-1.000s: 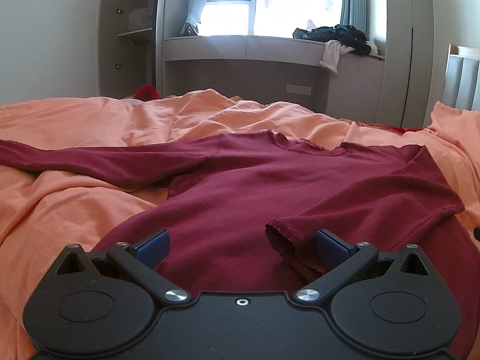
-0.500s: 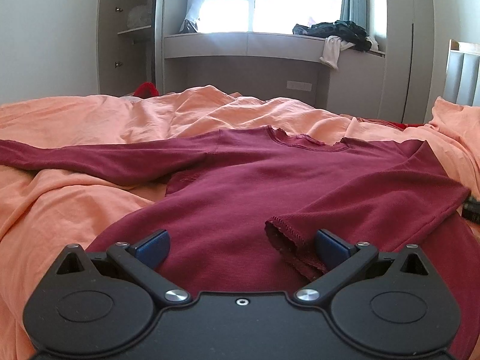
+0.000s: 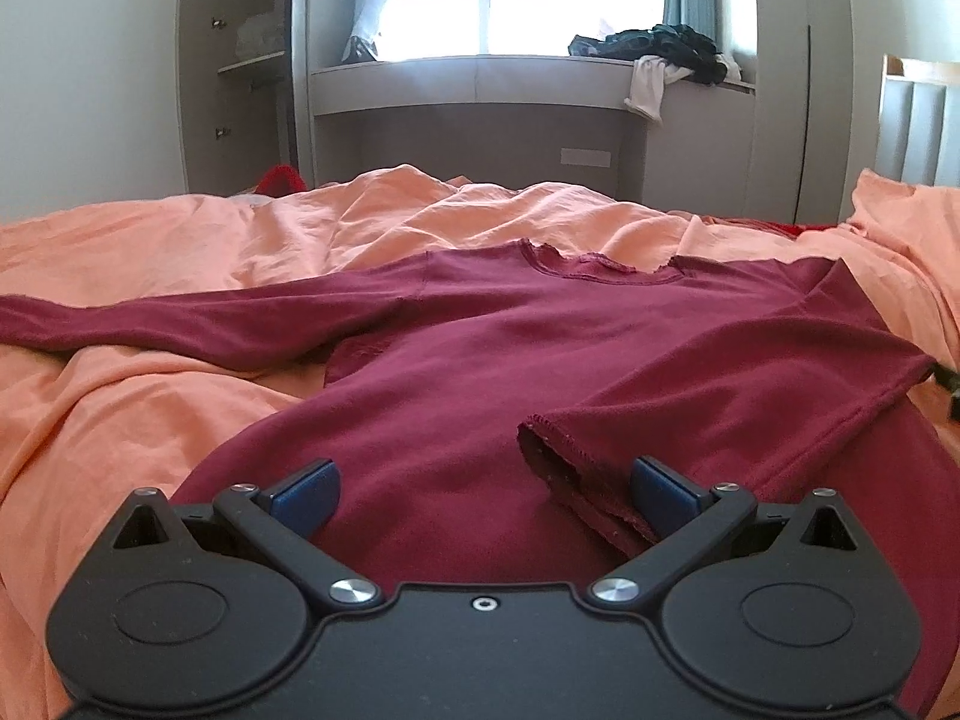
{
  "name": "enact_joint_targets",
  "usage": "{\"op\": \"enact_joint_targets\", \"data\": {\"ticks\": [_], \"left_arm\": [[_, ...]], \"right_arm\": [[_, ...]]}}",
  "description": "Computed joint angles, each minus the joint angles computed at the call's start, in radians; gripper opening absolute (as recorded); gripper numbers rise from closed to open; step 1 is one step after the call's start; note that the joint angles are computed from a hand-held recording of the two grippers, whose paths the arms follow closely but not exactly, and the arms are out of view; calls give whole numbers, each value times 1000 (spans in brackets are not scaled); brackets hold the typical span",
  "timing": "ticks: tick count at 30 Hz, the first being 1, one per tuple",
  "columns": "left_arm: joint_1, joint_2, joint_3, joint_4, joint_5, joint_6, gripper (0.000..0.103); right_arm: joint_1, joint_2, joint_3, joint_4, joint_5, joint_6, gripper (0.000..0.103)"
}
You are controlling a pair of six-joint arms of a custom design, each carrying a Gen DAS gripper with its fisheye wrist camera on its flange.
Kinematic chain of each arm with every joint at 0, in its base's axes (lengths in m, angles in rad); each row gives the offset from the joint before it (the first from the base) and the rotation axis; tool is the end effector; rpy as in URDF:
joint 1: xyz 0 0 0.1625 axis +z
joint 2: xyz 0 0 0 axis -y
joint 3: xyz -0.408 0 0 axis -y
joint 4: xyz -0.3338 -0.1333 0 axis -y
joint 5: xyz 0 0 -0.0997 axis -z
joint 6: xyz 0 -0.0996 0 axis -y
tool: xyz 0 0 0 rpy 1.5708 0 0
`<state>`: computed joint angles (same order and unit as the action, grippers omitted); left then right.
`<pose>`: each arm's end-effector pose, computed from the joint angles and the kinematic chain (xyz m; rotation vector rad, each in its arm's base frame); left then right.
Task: Fold small clothes
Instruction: 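Withdraw the right gripper while moving the left gripper to the other sleeve cuff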
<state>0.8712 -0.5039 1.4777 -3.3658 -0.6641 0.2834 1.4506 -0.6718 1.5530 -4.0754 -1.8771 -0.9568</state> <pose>-0.2616 -0.6396 0.1146 0.6177 2.1281 -1.1416 0.0280 -0.6292 0.2635 0.4316 -1.6422 1.3839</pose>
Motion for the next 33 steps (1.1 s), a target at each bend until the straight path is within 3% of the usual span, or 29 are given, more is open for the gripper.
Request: {"op": "enact_joint_targets", "data": {"ticks": [5, 12, 18, 24, 31, 33], "left_arm": [[2, -2, 12, -8, -3, 8, 103], [4, -18, 26, 7, -13, -14, 103], [9, -28, 33, 15, -27, -19, 103], [4, -28, 28, -86, 25, -1, 103], [28, -70, 12, -193, 123, -35, 103], [39, -89, 6, -219, 161, -41, 103]], "right_arm": [[28, -4, -23, 37, 28, 22, 103], [36, 68, -188, 210, -120, 63, 103], [34, 65, -164, 178, -115, 69, 103], [57, -13, 7, 114, 18, 124, 103], [88, -85, 226, 155, 254, 167, 103], [100, -81, 257, 166, 288, 175, 103]]}}
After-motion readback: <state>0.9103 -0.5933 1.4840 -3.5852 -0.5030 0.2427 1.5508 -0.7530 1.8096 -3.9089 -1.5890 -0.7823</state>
